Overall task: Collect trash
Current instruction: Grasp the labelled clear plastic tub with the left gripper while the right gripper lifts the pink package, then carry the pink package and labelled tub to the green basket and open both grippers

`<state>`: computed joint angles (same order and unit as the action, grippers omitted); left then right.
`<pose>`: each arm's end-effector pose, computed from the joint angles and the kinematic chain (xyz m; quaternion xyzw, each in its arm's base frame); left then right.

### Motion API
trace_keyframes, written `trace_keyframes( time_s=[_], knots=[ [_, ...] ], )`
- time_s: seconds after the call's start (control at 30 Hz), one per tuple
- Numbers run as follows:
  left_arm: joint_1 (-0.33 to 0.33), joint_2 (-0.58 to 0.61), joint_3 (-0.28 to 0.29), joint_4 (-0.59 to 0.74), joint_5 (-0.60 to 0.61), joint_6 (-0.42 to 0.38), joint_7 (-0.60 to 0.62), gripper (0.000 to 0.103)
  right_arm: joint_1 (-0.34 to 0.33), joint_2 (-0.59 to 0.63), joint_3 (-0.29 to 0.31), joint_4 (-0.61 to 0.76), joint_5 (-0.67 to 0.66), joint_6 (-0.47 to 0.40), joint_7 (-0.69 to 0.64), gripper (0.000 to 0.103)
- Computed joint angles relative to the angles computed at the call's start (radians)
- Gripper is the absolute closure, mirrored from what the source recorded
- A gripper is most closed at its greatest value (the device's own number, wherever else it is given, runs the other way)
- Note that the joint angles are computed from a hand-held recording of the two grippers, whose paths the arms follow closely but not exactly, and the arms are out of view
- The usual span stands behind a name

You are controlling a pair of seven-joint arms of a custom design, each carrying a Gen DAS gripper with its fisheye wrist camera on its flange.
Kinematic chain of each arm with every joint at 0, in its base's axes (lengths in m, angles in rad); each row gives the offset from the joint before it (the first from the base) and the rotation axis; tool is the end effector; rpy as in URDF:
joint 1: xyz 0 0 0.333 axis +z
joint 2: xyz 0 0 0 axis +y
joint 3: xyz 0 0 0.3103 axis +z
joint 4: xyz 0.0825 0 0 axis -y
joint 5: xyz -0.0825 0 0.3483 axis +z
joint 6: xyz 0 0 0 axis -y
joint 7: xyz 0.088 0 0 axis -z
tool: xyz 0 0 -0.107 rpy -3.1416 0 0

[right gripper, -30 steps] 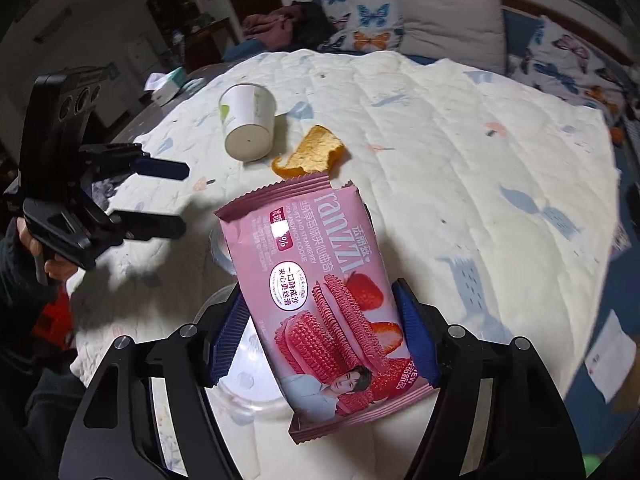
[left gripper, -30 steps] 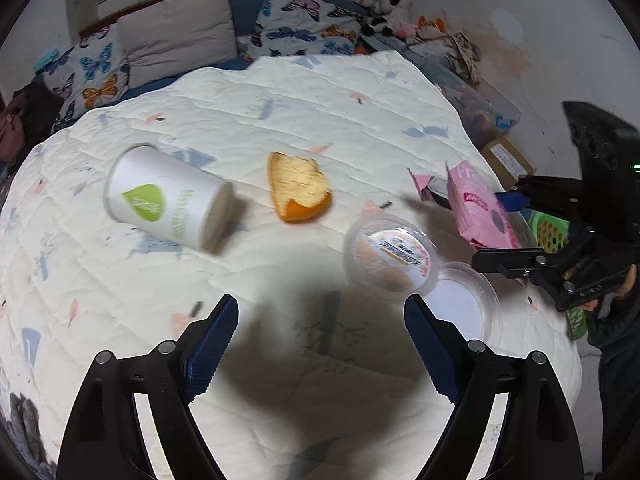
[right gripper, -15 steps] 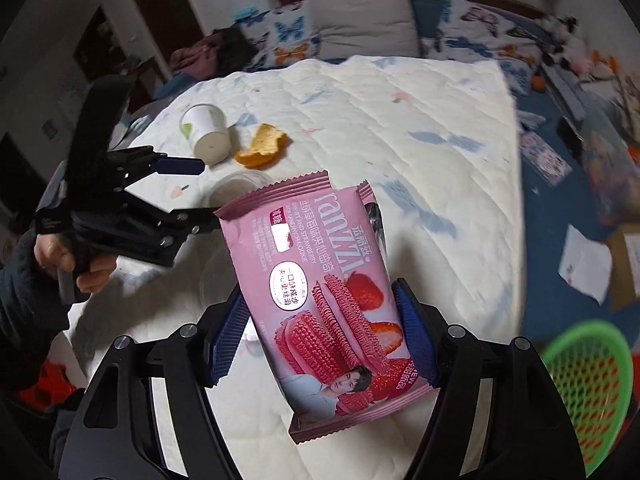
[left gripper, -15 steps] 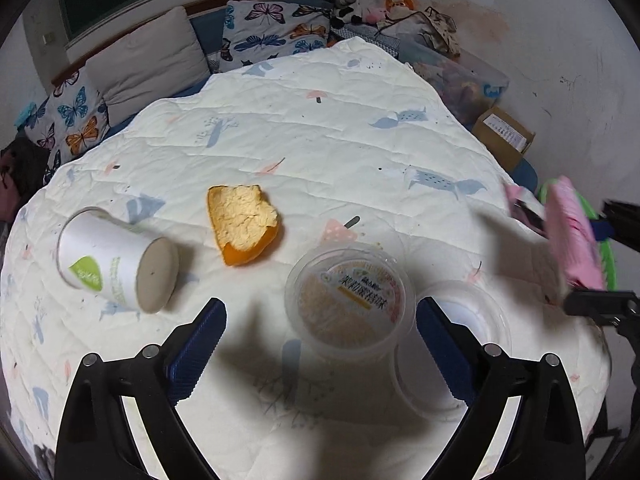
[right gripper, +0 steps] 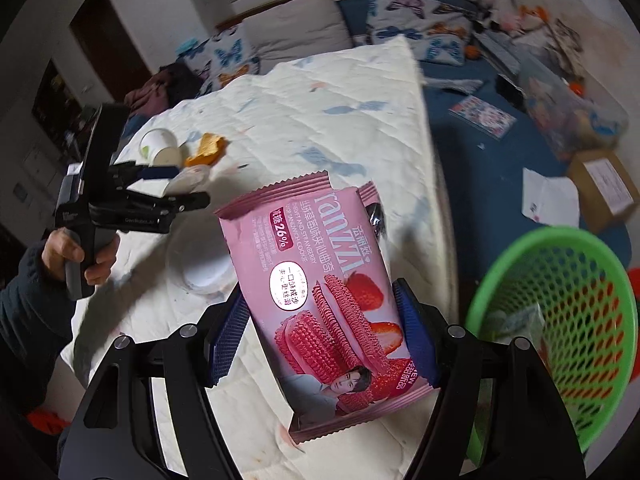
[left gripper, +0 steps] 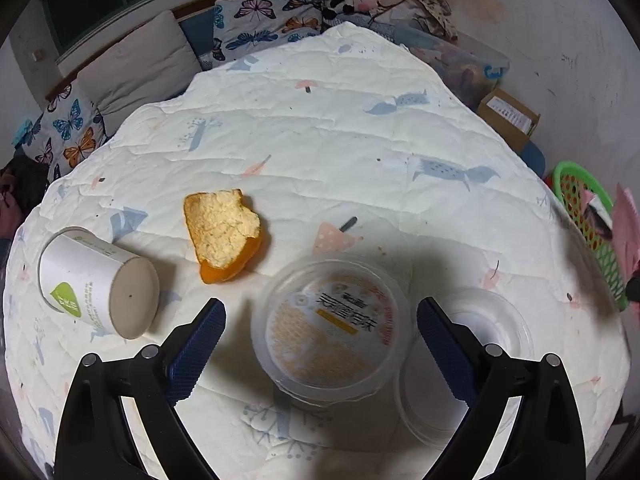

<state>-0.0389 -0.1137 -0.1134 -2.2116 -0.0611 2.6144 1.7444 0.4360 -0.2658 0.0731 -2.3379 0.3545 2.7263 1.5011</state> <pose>0.5127 -0.0791 0.4968 -0.5801 0.7735 -0.1893 0.1716 0.4217 0.2234 0.5255 -0.7598 0.5568 -0.0774 0.3267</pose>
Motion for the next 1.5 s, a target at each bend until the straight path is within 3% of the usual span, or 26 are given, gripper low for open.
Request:
trace_keyframes(
  time_s=[0.07,0.3,0.43,0.8,0.87,1.13,1.37,1.5],
  knots=[
    [0.004,-0.002,-0.006,-0.008,0.036,0.02,-0.019,0.01,-0.009,-0.022,0.0,-0.023,-0.003,0.008,0.015,0.033],
    [0.004,0.018,0.01,0.016,-0.05,-0.009,-0.016,0.01,-0.043,-0.09,0.006,-0.088,-0.057,0.031,0.098,0.032],
    [0.008,0.017,0.019,0.015,-0.104,-0.03,0.008,0.035,-0.084,-0.145,0.02,-0.141,-0.119,0.046,0.175,0.032],
    [-0.014,-0.095,0.018,-0.029,-0.143,-0.031,0.058,0.036,-0.182,-0.28,0.012,-0.272,-0.241,0.04,0.351,0.032],
    [-0.034,-0.12,0.016,-0.033,-0.16,-0.032,0.077,0.036,-0.237,-0.305,0.042,-0.291,-0.295,0.026,0.402,0.032],
    [-0.118,-0.162,-0.004,-0.012,-0.203,-0.057,0.114,0.036,-0.313,-0.337,0.027,-0.35,-0.379,0.017,0.483,0.032],
    [-0.177,-0.138,-0.055,0.035,-0.186,-0.065,0.084,0.036,-0.31,-0.327,-0.021,-0.376,-0.37,0.061,0.484,0.03],
    [-0.205,-0.112,-0.079,0.066,-0.166,-0.068,0.061,0.036,-0.318,-0.34,-0.025,-0.392,-0.37,0.084,0.478,0.021]
  ],
)
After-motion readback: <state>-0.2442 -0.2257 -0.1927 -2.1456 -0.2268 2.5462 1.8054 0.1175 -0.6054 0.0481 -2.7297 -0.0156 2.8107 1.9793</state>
